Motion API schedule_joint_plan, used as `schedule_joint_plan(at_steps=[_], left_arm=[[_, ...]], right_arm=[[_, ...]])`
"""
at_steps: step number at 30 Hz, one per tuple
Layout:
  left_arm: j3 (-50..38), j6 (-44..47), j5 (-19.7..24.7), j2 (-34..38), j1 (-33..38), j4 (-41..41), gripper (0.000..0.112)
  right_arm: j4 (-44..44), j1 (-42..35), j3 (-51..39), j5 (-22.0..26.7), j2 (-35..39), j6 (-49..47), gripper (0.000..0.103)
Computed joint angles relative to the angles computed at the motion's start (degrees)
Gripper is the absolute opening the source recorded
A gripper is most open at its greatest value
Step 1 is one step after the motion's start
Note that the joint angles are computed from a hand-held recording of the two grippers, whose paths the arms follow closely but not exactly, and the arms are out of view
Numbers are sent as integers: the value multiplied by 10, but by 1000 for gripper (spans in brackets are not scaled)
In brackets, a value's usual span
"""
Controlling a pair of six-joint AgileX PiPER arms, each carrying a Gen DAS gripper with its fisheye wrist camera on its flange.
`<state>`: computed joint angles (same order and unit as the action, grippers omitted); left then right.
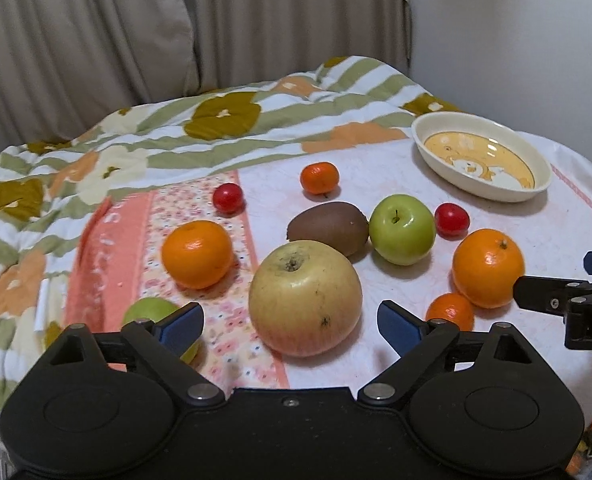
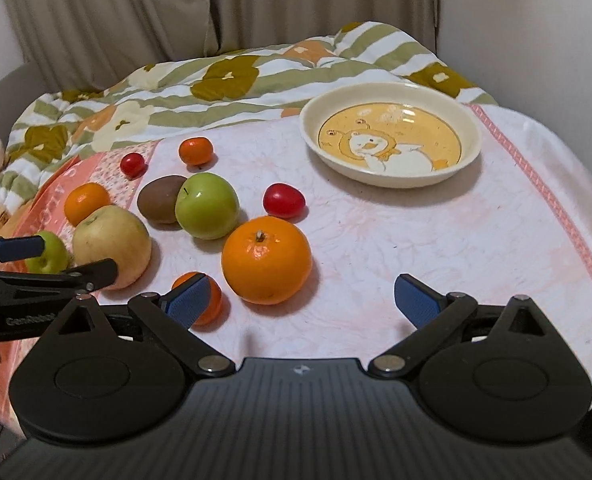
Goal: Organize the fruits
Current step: 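Grasp the yellow apple with the left tool while the right tool grasps the large orange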
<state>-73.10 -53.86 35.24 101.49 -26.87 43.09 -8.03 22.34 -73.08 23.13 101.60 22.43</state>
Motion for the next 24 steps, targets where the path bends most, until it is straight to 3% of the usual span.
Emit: schedule_joint_plan(at_steps=[9, 12, 24], left_arm=[[-30, 62, -42, 45, 30, -43, 91], [-38, 88, -47, 55, 35, -65, 79], [-22, 107, -68, 45, 45, -87, 78]], right_arm=[[-36, 19, -50, 0, 64, 63, 103], [-39, 23, -60, -1, 72, 73, 102], [-25, 22, -109, 16, 108, 85, 89]])
